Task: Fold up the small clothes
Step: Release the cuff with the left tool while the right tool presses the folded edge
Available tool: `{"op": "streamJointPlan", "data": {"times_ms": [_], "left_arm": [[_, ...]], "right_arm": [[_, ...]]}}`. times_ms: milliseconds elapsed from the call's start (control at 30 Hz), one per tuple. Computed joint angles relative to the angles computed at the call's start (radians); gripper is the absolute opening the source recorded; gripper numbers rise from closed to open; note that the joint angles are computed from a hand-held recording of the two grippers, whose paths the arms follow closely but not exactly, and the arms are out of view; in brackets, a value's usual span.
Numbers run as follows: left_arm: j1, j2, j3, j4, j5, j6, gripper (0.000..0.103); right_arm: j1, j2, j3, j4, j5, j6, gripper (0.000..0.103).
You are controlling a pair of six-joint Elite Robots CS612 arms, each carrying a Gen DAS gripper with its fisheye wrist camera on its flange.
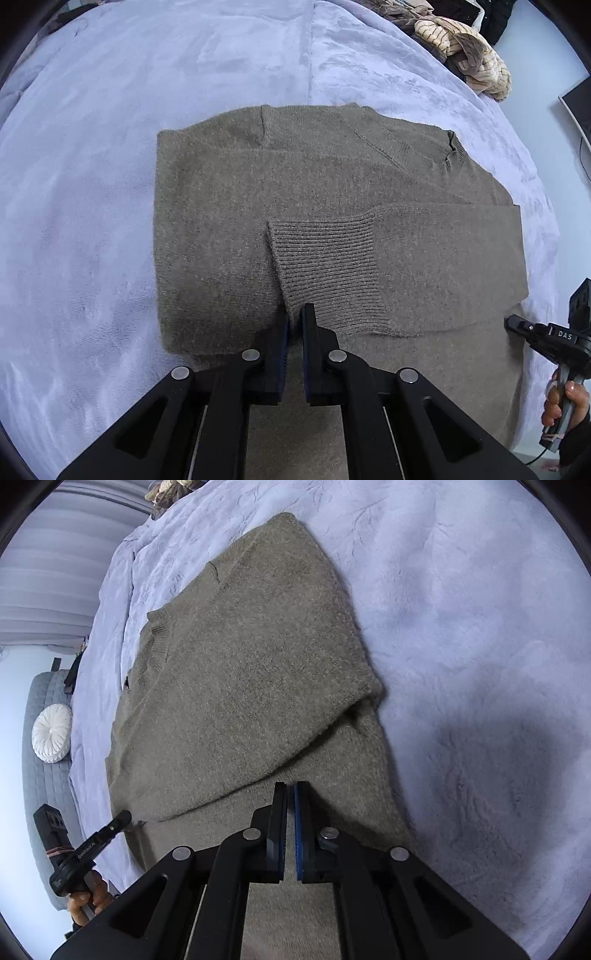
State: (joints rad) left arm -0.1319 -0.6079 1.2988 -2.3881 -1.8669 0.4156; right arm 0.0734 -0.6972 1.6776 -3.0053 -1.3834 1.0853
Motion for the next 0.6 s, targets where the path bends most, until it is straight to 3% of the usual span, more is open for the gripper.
{"op": "streamJointPlan", "data": {"times_ms": [133,233,333,433,500,600], "left_arm": [[0.008,-0.015,0.01,-0.054,-0.036,-0.001,0.006],[0.002,-0.009,-0.002,-0.076,-0.04,-0.02,0.006],[-0.015,0.004,-0.008,-0.079,-0.002,-0.041,0.006],[-0.033,0.011,0.008,-0.085,0.079,-0.03,0.006],[-0.032,0.01,0.023,-0.106,0.085,-0.02,0.006],[-0.032,0.004,0.028,-0.1,0.086,-0.011,0.006]], "right_arm": [[0.009,-0.039,0.023,-0.003,-0.075,-0.073,0.011],[0.005,-0.045,0.015,-0.005,-0.127,-0.087,0.023],[-0.002,-0.03,-0.017,0.028,-0.141,-0.091,0.023],[-0.005,-0.011,-0.052,0.1,-0.142,-0.111,0.023],[-0.006,0.001,-0.07,0.159,-0.142,-0.143,0.02],[-0.005,0.001,-0.063,0.151,-0.144,-0.147,0.018]]}}
